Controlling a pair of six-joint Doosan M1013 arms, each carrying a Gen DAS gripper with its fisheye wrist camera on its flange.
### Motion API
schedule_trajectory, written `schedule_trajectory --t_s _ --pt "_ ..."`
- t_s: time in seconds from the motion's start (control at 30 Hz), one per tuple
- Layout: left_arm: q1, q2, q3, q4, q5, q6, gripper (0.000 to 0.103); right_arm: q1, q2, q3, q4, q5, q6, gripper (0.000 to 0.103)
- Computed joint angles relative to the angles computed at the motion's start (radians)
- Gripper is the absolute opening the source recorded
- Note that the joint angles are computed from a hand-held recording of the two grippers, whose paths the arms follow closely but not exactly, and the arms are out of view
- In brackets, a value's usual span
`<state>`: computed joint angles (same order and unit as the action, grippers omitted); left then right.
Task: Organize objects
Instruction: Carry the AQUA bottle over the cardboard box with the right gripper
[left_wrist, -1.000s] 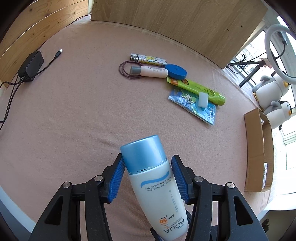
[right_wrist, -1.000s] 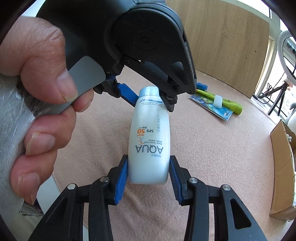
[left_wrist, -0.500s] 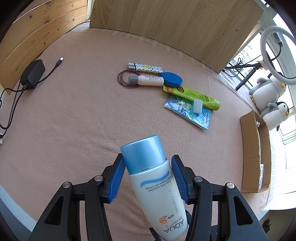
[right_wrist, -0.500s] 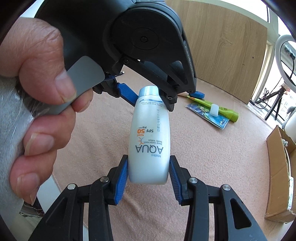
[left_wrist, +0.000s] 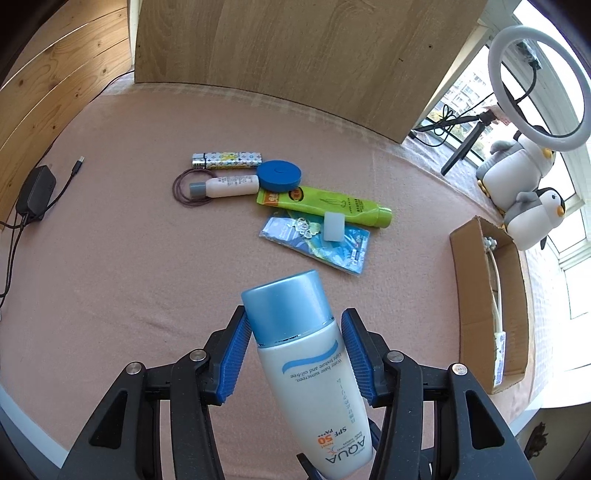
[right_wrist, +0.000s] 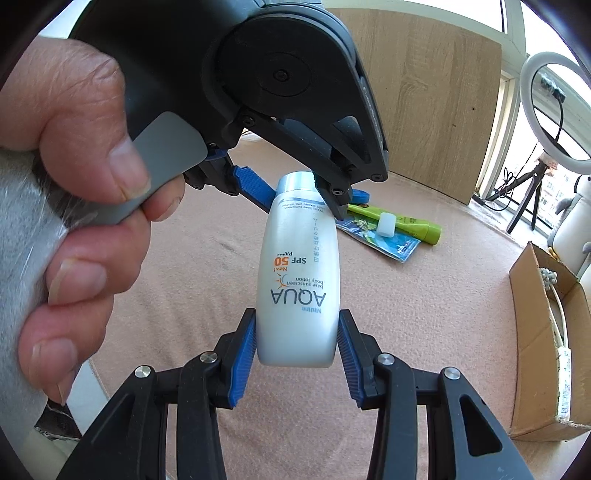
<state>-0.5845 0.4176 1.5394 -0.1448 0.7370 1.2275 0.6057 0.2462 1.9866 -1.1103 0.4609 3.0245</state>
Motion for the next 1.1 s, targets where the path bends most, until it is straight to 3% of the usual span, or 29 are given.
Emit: schedule_trajectory --t_s 0.43,0.8,0.87,0.9,0.97,1.1 --pt "-0.136 0.079 -0.193 0.01 0.066 0.043 0.053 -0.066 -0.128 0.118 -0.129 0.077 0.2 0.038" --pt "-0.251 0.199 -0.406 -0.036 0.143 0.139 0.054 -0.156 -0.246 0.223 -0.141 0.171 0.285 0.038" --pt "-0.271 0.216 -0.432 0.017 0.147 0.115 0.057 -0.164 -0.248 0.23 -0.123 0.214 0.27 0.039" --pt "-0.277 0.218 -0.431 0.045 0.136 0.099 0.058 -0.169 -0.242 0.227 -0.09 0.236 0.24 0.039" --pt "-0.28 0.218 -0.426 0.068 0.122 0.084 0.07 -0.178 -0.245 0.237 -0.059 0.266 0.246 0.039" --pt "-0.266 0.212 -0.405 0.068 0.11 0.09 0.071 -0.182 -0.261 0.255 -0.053 0.289 0.298 0.043"
